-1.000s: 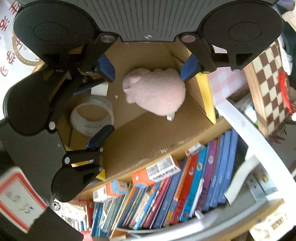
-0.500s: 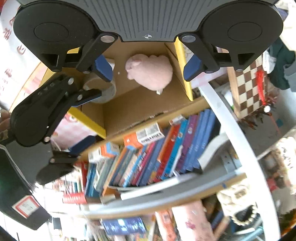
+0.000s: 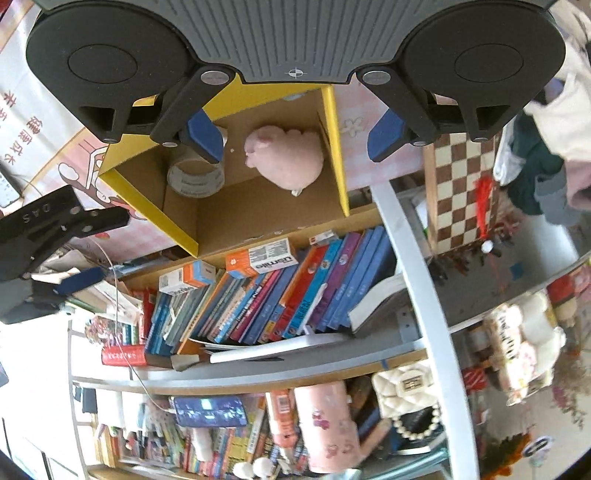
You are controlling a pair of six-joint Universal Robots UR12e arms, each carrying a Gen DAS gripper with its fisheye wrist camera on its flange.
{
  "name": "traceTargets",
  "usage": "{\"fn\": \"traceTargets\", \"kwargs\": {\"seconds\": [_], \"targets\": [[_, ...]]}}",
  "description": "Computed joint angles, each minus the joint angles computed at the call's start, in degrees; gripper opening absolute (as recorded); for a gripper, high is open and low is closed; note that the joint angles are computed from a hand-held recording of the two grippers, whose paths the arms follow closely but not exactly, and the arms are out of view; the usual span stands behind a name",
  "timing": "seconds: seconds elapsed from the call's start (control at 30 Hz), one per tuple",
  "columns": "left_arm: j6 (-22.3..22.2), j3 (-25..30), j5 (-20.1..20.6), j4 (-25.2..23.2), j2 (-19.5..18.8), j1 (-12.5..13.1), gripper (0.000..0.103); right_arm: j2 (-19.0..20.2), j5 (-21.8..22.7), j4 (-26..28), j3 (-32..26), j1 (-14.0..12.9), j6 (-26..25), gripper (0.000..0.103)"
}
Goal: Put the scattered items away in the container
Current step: 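Withdraw both tools from the box toward the watch, block and eraser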
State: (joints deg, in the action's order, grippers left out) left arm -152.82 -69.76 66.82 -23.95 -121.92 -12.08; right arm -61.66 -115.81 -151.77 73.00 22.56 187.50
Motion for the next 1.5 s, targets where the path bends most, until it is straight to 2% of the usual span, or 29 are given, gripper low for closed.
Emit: {"fn": "traceTargets", "kwargs": {"seconds": [0.27, 0.6, 0.83, 1.13, 1.5], "targets": [[-1.6, -5.5, -0.5, 1.7, 3.1, 1.3, 0.088, -2.1, -5.3, -1.3, 4.0, 2.5, 7.8, 0.089], [-2.6, -11.6, -1.6, 2.3, 6.6, 2.7, 0.092, -3.6, -9.1, 3.1, 7.0, 5.8, 15.5, 0.092], [-2.9, -14.8, -1.0, 1.9, 8.1, 3.5, 0.093, -3.7, -11.0, 6.3, 8.1, 7.7, 18.9, 0.096], [-2.1, -18.3, -0.1, 0.3, 9.4, 3.6, 0.097, -3.9, -9.6, 10.4, 9.2, 8.8, 25.2, 0.097], [-1.5, -19.7, 0.8, -2.6, 9.8, 3.1, 0.097, -2.5, -6.7, 12.1, 8.1, 10.0, 25.1, 0.097]]}}
